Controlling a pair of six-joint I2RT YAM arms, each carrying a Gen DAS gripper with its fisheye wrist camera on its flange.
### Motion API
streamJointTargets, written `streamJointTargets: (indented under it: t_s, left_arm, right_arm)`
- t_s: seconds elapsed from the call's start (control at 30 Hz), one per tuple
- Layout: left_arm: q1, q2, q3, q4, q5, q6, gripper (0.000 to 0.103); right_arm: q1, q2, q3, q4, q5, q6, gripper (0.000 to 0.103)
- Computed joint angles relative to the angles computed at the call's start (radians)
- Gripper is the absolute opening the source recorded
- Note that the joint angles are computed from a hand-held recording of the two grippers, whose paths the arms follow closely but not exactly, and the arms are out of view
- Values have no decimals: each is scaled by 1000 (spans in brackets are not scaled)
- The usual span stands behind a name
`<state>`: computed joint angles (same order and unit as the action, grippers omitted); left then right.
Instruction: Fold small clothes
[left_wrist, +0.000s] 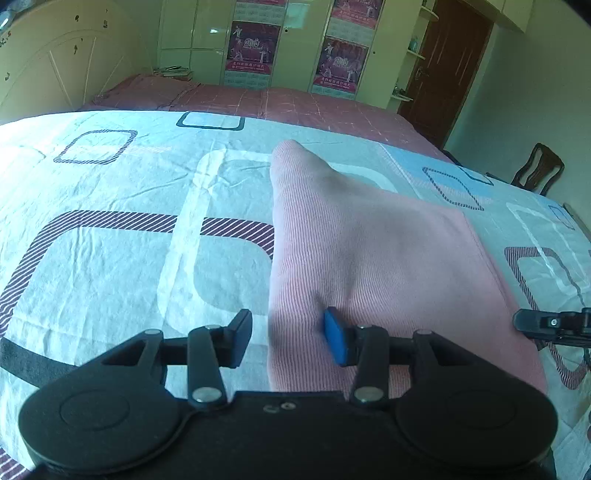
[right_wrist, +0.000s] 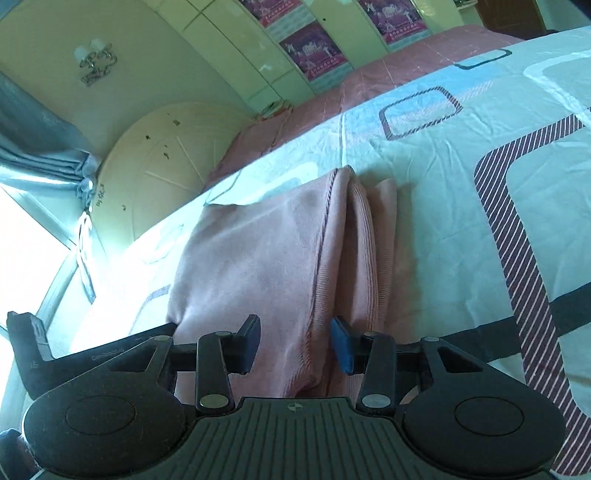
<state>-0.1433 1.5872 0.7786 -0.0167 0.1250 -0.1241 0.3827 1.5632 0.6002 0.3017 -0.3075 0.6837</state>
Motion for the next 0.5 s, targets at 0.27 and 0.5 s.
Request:
streamJointTargets:
  t_s: [0.27,0.5]
  left_arm:
    - [67,33,36,-25,107,79,46]
    - [34,-47,-31,80,74,103,39]
  right_arm:
    - [49,82,115,-117,48,-39,27]
    - [125,18,156,-202,181,-105,8]
